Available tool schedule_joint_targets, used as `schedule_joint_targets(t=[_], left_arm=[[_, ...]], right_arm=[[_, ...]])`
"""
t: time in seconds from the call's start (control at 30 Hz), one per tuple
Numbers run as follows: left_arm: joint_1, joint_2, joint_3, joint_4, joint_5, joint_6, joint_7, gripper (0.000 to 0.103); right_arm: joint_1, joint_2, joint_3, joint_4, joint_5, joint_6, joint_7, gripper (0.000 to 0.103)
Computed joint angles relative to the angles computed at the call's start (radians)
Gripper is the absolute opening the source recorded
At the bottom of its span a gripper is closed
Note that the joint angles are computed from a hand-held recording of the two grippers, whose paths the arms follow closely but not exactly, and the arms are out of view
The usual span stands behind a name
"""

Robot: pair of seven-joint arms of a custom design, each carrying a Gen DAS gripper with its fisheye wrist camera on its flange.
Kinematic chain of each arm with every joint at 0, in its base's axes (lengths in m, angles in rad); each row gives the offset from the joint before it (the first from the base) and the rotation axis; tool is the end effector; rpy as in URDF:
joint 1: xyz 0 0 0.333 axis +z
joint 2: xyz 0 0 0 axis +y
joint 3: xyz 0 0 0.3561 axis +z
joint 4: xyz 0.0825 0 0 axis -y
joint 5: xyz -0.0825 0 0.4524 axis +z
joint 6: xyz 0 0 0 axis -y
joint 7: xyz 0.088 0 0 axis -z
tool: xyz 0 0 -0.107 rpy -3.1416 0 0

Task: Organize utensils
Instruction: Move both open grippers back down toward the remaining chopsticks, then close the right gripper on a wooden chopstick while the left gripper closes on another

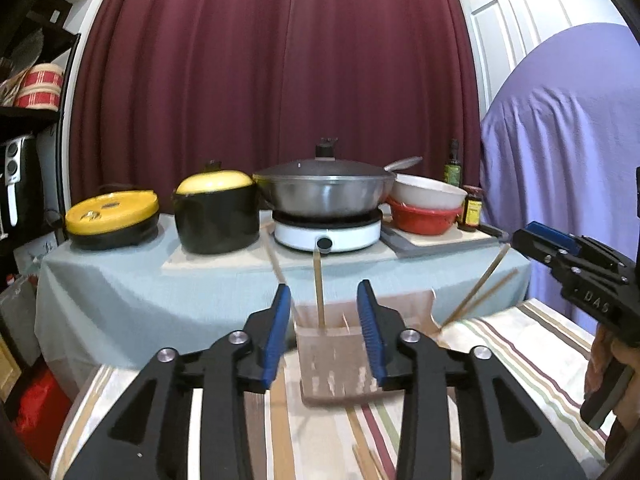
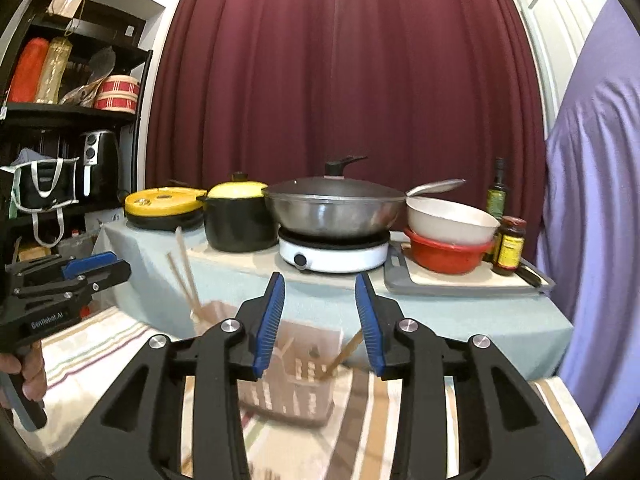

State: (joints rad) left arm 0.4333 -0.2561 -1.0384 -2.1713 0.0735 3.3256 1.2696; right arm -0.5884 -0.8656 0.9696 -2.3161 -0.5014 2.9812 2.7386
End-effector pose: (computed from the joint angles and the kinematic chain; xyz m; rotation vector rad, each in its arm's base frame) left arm 0.4618 -0.3942 0.6118 -1.0512 1.8482 -1.3934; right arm 0.4068 0.3466 0.6183 -1.3316 1.3872 -1.2006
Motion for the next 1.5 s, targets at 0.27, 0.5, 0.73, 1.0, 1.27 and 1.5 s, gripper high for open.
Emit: schedule_joint_targets(t=[0.27,0.5,0.73,1.0,1.27,1.5], left_arm=[[-0.324,-0.092,0.283,-0.181,-0.012,-0.016,-0.024,0.04],[-0.457,-0.173,0.373,-0.322,-0.017,-0.021,-0.065,0.04],[-0.581,-0.22,0.462,-0.443,-0.004,-0.055,-0.101,0.04],[-0.776,-0.232,0.621,-0.539,0.011,-0.027,-0.09,0.04],[-0.84,-0.211,0.656,-0.566,0.002,-0.028,-0.071,0.04],[-0.824,-0.203,0.631,-0.564,0.0,-0.025,-0.066,0.037]], right_arm=[[0.271,-0.052,-0.076,-0.144,0.01,-0.17,0.029,0.036],[0.48,-0.065,-0.103,-0.242,0.005,-0.316,0.104,0.036],[0.641,-0.05,-0.111,-0.307,0.004,-0.428,0.201,0.036],[0.742,0.003,-0.127,-0.327,-0.041,-0.487,0.309,0.036],[0.804,0.061,-0.166,-0.317,-0.135,-0.513,0.385,0.036],[0.876,0.102,-0.222,-0.32,-0.208,-0.55,0.45,0.036]])
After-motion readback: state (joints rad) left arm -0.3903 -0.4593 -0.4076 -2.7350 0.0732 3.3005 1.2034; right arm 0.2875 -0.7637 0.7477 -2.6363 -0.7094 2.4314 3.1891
